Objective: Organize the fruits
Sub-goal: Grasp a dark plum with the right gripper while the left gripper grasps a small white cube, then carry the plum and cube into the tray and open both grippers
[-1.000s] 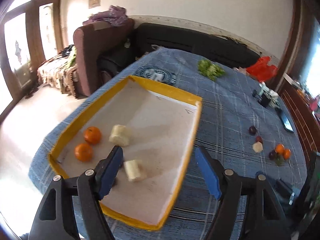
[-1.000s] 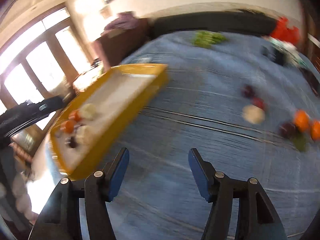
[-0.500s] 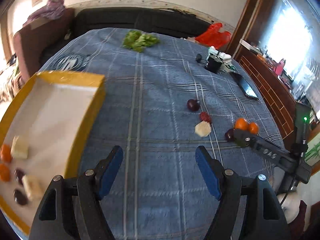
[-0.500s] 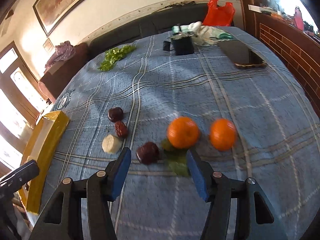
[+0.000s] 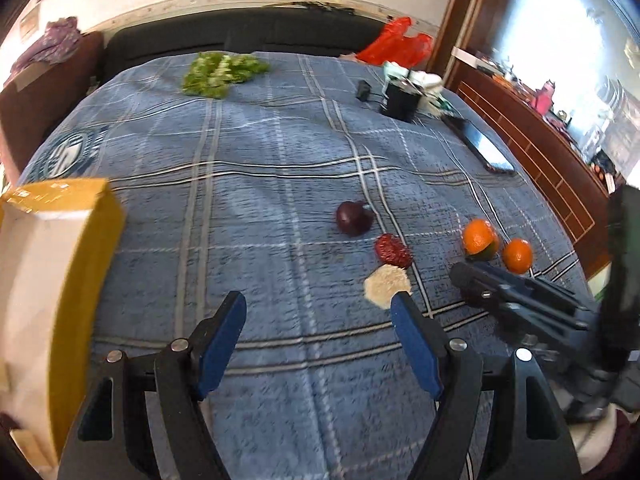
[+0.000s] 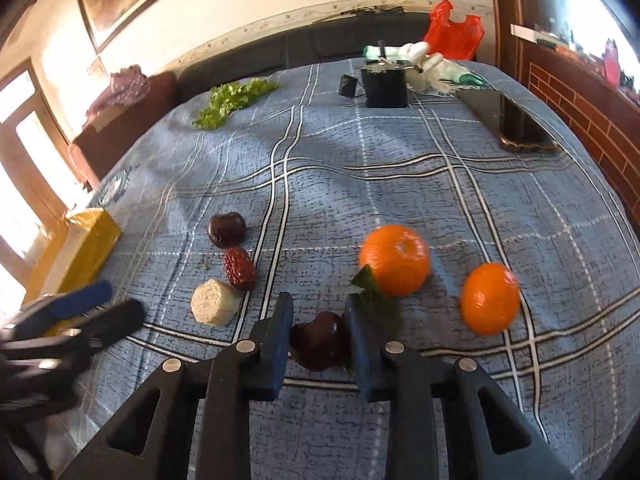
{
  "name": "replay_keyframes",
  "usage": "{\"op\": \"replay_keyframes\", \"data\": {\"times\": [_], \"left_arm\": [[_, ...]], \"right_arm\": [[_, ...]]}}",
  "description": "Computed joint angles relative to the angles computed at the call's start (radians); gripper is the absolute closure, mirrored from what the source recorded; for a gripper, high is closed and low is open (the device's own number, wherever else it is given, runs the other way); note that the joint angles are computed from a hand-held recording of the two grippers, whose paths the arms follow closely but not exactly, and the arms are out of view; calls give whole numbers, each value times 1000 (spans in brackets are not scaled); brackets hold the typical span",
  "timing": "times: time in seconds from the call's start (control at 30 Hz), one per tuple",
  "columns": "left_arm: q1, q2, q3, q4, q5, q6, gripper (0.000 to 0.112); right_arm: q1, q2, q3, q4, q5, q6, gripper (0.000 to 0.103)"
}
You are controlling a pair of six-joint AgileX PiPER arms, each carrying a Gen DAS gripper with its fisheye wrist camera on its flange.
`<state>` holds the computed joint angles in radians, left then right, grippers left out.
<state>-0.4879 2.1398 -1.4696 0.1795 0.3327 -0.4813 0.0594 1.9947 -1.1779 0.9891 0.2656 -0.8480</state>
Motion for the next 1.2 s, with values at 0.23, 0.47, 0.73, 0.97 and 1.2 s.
{"op": "replay_keyframes", "data": {"times": [0.23,0.47,0.73,0.97,1.2], "left_arm": [[-28,122,-159,-113,44,148,43],[-81,178,-251,33,94,63,67],[-74,151,-210,-43,59,85,98],[-57,-37,41,73,-59,-85,98],[-37,-318,384,660,-109,-731,97]], "right_arm": [[-108,-50,74,462,97,-390,74],[-193,7,28,471,284,-333,74],[-239,45,8,522,419,-348,74],[-284,84,-13,556,556,-354,74],[-246,61,-4,540,534,-383,74]]}}
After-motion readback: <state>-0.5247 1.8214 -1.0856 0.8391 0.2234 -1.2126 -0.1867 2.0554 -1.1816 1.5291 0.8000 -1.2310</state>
